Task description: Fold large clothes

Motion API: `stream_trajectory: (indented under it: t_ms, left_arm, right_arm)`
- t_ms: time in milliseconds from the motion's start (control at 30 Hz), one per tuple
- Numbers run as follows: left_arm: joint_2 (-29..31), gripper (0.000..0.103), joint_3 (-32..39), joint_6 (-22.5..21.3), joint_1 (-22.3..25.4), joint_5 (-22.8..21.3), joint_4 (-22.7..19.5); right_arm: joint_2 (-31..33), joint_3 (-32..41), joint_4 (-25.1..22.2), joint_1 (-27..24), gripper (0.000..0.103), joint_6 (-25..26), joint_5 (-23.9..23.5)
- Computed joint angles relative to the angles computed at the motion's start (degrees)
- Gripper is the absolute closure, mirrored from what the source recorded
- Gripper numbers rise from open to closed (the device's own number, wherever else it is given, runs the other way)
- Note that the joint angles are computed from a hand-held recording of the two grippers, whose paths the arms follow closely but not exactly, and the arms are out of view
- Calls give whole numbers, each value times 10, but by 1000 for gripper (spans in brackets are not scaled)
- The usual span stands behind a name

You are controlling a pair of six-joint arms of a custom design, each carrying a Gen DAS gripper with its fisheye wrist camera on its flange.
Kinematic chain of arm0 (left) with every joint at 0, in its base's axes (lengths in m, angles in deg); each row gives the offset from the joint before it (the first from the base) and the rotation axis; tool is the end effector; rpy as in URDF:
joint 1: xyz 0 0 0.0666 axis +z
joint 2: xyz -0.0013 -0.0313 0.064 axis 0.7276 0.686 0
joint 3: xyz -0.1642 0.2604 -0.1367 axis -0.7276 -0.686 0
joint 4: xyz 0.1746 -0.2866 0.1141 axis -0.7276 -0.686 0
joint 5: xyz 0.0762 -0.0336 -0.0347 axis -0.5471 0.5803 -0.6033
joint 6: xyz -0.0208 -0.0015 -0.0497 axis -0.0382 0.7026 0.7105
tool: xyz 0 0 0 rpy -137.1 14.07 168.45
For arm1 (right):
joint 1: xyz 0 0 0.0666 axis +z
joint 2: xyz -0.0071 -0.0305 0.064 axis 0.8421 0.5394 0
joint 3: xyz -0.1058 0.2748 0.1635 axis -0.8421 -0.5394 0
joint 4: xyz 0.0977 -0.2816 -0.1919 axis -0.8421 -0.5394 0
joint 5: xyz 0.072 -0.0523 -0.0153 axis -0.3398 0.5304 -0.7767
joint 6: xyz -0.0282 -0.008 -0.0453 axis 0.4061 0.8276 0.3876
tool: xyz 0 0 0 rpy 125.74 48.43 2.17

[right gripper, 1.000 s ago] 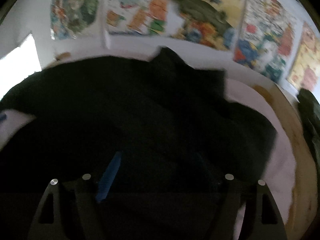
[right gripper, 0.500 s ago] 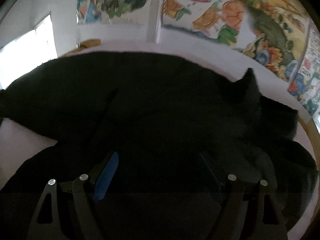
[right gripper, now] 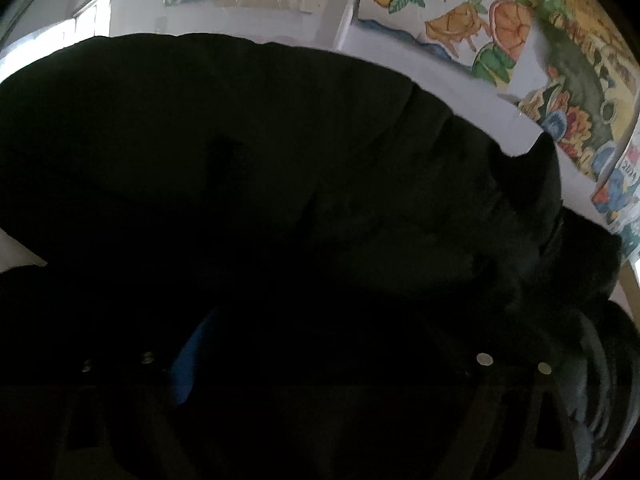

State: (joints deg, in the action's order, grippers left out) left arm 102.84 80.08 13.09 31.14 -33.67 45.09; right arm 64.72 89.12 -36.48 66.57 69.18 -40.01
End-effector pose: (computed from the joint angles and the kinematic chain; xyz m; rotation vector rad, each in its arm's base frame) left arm 0.3831 -0.1027 0.3780 -0.7397 2.0241 -0.5783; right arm 0.4532 0.0655 0.3214 -0.1238 2.4429 -0.1935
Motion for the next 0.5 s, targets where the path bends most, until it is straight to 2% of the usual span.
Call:
stream_trajectory:
  t_ms: [167, 333, 500]
  left_arm:
    - [-26, 93, 3, -52, -33, -55, 29]
    - [-50, 96, 9, -145, -77, -89, 84]
    - [-69, 96, 24, -238, -143, -85, 132]
  right_arm:
    - [-9, -12, 18, -5, 4, -5, -9]
    - [-50, -7, -19, -50, 4, -30, -122]
    - [-116, -15, -71, -85, 4, -12, -160]
